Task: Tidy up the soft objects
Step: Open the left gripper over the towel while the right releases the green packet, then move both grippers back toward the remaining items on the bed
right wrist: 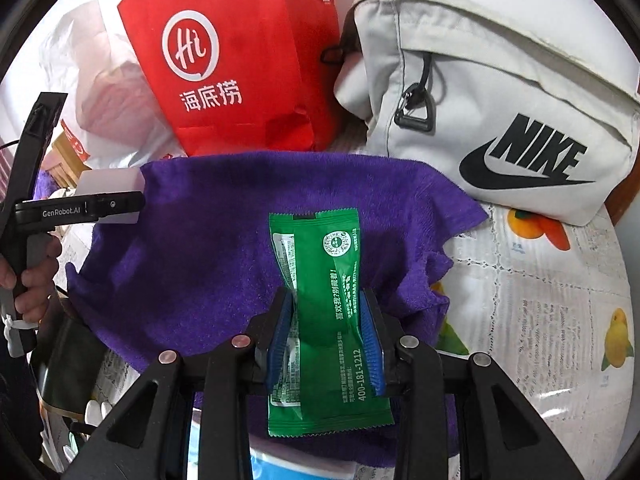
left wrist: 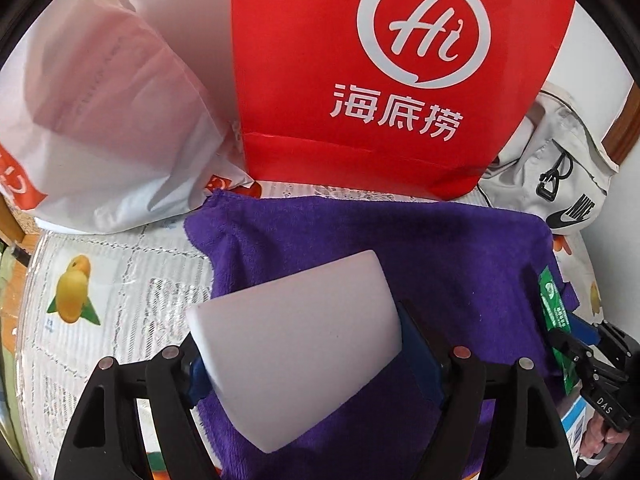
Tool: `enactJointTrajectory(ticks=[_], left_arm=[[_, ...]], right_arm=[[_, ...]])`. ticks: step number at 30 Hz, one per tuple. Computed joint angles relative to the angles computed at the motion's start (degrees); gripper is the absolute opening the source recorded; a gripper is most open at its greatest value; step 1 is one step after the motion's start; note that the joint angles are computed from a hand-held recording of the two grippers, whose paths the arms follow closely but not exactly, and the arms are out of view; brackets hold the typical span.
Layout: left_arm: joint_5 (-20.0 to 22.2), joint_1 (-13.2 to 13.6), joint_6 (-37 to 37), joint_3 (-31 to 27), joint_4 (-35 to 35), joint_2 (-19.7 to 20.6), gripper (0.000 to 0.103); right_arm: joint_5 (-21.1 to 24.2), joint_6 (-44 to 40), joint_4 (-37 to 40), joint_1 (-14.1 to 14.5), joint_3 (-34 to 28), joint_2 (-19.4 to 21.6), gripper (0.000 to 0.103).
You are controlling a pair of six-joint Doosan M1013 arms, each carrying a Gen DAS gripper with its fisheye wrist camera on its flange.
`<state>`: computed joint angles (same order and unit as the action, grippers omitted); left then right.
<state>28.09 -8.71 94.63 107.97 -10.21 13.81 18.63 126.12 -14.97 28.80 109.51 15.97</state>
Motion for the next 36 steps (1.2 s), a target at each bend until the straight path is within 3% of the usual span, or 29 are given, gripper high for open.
enactJointTrajectory(ticks=[5,9,15,17,21,23,29,36], left_arm=[[0.47,0.01,0.54,-0.74,-0.72,0.82,0.087],[1.19,0.10,2.22,-1.09,-2.75,1.18,0.097],[1.16,-0.19,-0.65,-0.86,-0.29,0.63,0.097],[0.66,-0.30,-2.48,-0.37,1.44,-0.13,0.097],[-0.23,-0.53,-5.41,1.00,4.24,-2.20,0.097],[-0.64,-0.49,-5.63,2.06,4.33,-3.61,0.097],[-1.88,0.17,-3.46,6.10,1.50,-8.44,0.097],[-1.29,0.71,-3.73,11.05,1.63,-14.67,0.097]], right_arm=[[0.31,-3.34,3.32,-0.53,-0.30,0.21,0.039],[0.03,-3.24,1.97,-0.31,-0.27,0.32,0.054],[-0.84,-0.25,-1.90,0.24,0.23,-0.20,0.060],[-0.97,3.21,-4.80,0.52,0.54,-0.80,0.063],[0.23,13.95,-14.18,1.78,1.19,-2.25,0.079],[1.70,20.64,-20.55,2.78,1.48,-3.00,0.080],[11.06,24.81,-24.12,6.31,0.63,-3.96,0.080],[7.72,33.33,-30.11,10.08,4.63,-7.71,0.080]])
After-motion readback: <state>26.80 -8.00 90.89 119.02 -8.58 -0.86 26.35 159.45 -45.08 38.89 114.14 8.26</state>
